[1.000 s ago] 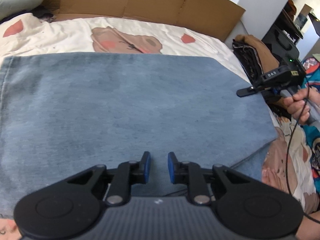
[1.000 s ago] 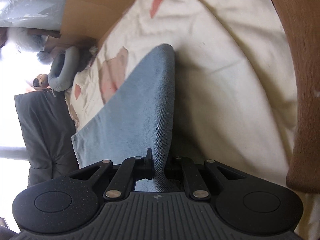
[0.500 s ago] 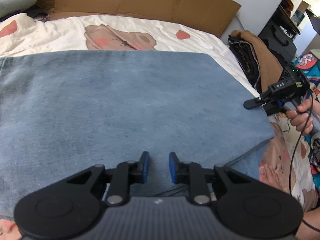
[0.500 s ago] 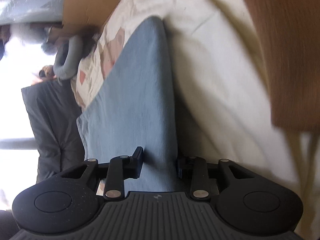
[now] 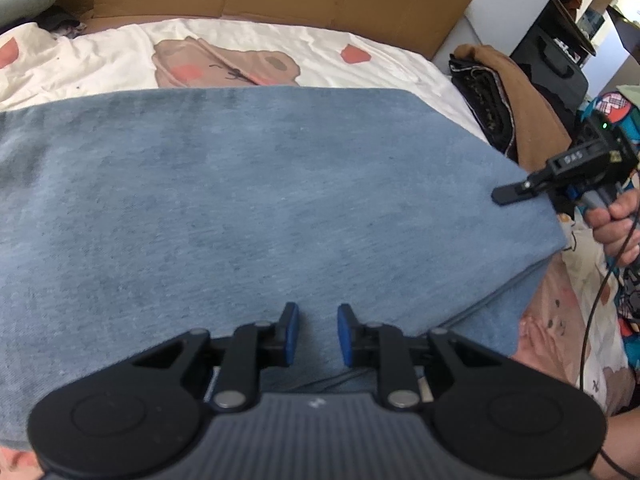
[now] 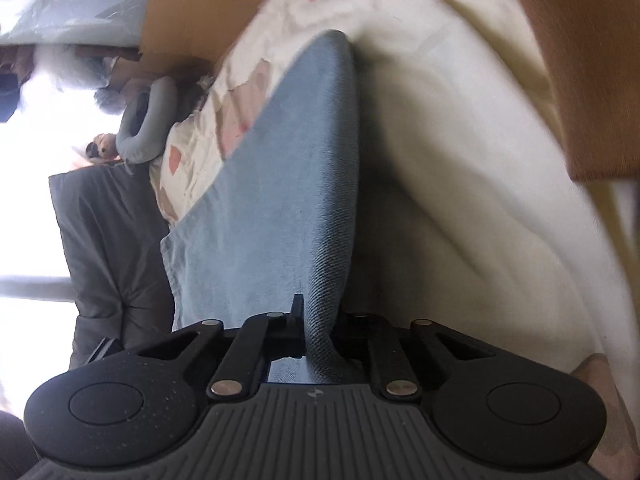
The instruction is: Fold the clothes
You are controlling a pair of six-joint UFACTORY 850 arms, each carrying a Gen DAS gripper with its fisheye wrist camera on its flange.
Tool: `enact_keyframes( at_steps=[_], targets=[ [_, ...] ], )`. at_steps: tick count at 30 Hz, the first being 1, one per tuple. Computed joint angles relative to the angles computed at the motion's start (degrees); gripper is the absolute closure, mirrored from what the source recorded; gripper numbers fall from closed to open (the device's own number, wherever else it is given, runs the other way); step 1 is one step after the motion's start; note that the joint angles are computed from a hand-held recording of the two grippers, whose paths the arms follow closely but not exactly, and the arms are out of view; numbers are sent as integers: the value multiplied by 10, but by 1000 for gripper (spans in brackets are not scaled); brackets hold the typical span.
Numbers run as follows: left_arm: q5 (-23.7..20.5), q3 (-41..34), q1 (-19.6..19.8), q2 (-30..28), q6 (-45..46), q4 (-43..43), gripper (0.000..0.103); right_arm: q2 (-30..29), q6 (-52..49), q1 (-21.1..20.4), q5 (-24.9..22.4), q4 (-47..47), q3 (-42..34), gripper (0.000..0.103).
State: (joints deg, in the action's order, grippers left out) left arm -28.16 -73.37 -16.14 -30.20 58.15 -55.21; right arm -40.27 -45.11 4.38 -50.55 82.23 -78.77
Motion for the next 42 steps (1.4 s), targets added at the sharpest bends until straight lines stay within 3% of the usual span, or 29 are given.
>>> enact_keyframes(
  at_steps=[22,28,30,37,42],
  targets=[
    [-58,-7,-11,-6,57,-34,82,70,79,-16,36,-84,1,98],
    [-56,-4,-18,-8,34,-13,94,80,124,-4,55,-128,2,98],
    [-60,-12,-22,-15,9,12,102,81,143,0,55,-145,-5,98],
    [-52,-13,-29,-22,4,17,101,86,170,20,69,-177,-20,98],
    [-84,-28,-27,-29,-38,54,101,91,181,24,80,-181,-15,98]
  ],
)
